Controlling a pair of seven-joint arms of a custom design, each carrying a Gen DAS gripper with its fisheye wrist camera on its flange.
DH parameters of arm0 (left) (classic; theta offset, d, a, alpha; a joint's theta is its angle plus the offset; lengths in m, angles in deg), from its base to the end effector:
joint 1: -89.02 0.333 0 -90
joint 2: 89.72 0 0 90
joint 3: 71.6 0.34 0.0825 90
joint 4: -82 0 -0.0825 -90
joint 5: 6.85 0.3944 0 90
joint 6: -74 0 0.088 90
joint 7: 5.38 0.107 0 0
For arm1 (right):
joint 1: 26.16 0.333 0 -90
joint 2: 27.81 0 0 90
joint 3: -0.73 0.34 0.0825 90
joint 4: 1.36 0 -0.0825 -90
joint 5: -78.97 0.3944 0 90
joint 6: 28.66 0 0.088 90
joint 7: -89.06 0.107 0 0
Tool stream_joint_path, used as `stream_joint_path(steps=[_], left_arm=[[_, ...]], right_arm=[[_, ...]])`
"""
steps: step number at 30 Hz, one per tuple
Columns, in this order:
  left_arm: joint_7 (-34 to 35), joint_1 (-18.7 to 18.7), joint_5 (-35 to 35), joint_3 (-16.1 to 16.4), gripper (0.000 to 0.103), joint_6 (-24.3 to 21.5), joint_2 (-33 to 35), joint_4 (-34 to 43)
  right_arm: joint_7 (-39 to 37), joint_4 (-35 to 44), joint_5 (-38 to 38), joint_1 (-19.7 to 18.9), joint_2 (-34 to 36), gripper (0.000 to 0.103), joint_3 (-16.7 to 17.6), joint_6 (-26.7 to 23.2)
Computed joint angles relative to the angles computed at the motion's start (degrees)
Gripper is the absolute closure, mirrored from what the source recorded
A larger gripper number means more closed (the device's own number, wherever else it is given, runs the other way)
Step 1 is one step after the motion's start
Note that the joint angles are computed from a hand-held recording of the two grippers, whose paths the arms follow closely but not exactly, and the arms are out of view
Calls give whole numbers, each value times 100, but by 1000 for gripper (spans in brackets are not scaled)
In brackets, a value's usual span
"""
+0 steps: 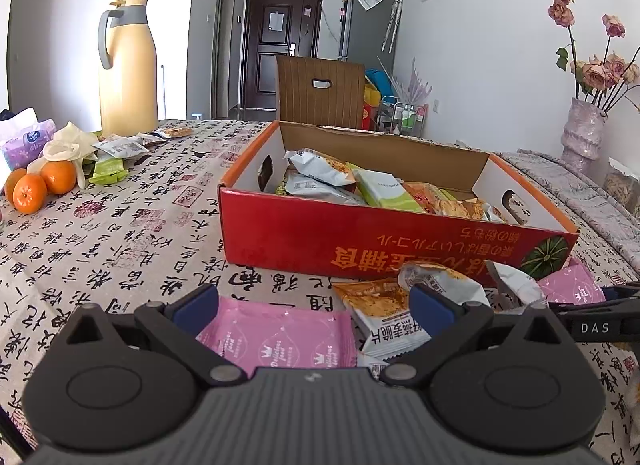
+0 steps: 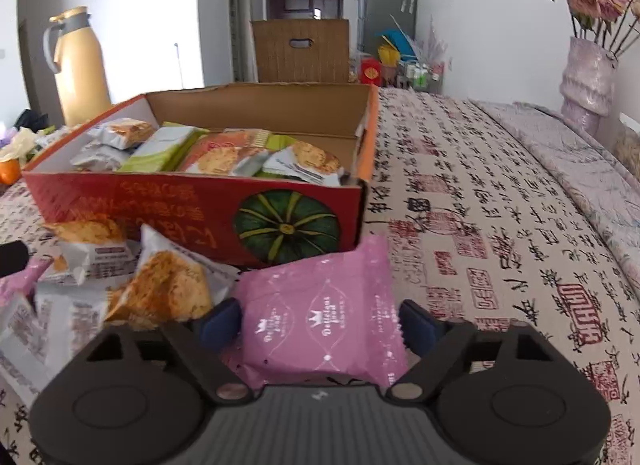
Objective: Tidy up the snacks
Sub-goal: 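Withdraw both tools and move toward the pink packet on the pile, then grasp a pink packet with the right tool while the left tool grasps another pink packet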
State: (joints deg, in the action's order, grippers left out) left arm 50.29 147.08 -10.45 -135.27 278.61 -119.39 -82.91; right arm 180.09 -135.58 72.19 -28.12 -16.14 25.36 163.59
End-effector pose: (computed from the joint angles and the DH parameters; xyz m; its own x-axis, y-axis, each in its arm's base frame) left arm 0.3986 -0.0328 0.3849 0.3398 -0.9371 0.0792 -0.4645 -0.2405 -0.8523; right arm 0.5296 0.2269 0.3698 0.4548 -0.8901 -0.0293 -0.6096 -0.2872 -0.7388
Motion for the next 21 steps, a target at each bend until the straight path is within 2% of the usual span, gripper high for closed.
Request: stream_joint_path(steps=[1,3,4,5,7,12,14,16,19,21], left_arm=[[3,-2,-1,0,0,-2,2,1],[8,-5,2,1,0,-2,12,4],[11,-9,3,8,0,3,22,4],[14,-13,-5,12,0,5,27,3],[24,-20,-22,17,0,15,41,-2],[48,-33,-48,19,0,2,40,-3],[53,-35,-51,19,0,-15,41,2],[50,-37,-50,21,0,-43,35,11],[32,-21,-26,9,0,-81,20,25],[8,-41,21,35,0,-149,9,41]], right_arm=[[65,-21,-149,-233,1,32,215,20],[111,-63,-283,-346,-30,38,324,50],[235,-81,-469,-611,-27,41,555,57],[321,-104,-564,-702,-41,43,624,76],[454,-171,-592,-593,-92,45,476,165],[1065,-355,-1029,-714,-222,53,413,410],[1411,-422,-1342,-843,-273,59,433,545],[1841,-479,-1736,-1031,-335,70,491,642],[2326,-550,-2151,-1121,-414,81,431,787],[2507,-630,-2290,-1077,-498,84,318,922]])
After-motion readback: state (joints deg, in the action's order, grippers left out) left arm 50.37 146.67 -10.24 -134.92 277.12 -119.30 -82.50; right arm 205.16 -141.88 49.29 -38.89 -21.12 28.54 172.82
